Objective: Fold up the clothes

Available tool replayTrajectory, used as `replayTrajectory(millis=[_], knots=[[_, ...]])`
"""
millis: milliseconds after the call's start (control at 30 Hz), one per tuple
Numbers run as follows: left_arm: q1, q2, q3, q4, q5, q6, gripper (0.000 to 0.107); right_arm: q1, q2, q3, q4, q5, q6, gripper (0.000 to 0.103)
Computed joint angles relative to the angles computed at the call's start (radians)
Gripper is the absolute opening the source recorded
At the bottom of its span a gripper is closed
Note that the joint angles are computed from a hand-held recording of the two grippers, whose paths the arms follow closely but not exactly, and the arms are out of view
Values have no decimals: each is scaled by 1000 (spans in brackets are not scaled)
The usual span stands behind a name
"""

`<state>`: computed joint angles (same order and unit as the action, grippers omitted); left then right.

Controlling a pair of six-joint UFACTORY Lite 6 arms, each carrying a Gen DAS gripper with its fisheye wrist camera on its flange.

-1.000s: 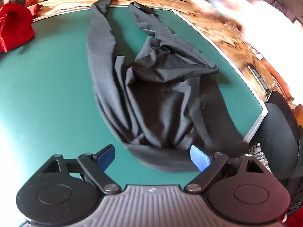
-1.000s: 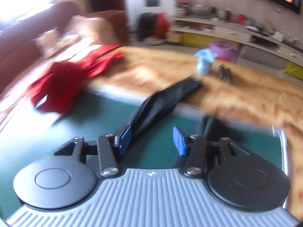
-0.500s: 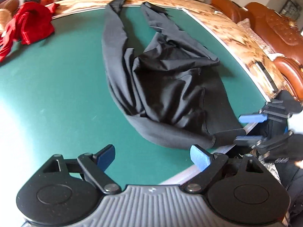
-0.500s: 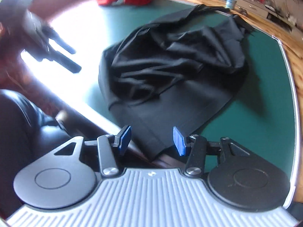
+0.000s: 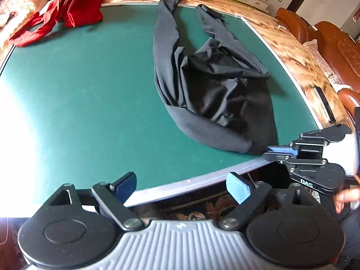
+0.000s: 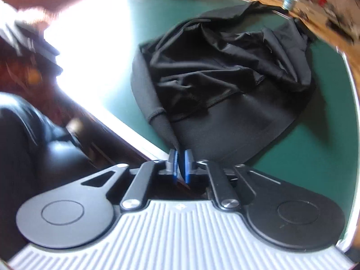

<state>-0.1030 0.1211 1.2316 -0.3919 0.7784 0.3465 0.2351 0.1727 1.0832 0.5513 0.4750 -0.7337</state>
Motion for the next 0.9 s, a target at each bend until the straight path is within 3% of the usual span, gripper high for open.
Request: replayTrajectory(millis=[133, 267, 367, 467, 567, 633, 767, 900], knots=[[35, -2, 24, -1, 3, 7, 91, 92, -41, -4, 276, 25, -62, 7], [107, 8, 59, 7, 11, -8, 91, 197, 75, 77, 591, 75, -155, 12], [129, 13, 66, 72, 4, -53, 91, 247, 133, 126, 712, 105, -224, 19], [134, 27, 69, 118, 1, -72, 91, 228, 58, 72, 685, 27, -261, 25], [115, 63, 88, 125, -5, -77, 91, 121, -27, -5, 440, -173, -92, 41], [95, 88, 96, 109, -11, -65, 91, -12, -18, -18, 284, -228, 37, 42], [22, 141, 119, 116, -30, -64, 91, -263, 147, 118, 215, -141, 52, 42], [-60, 238, 203, 136, -19, -111, 91, -360, 305, 260, 309, 8, -62, 42]])
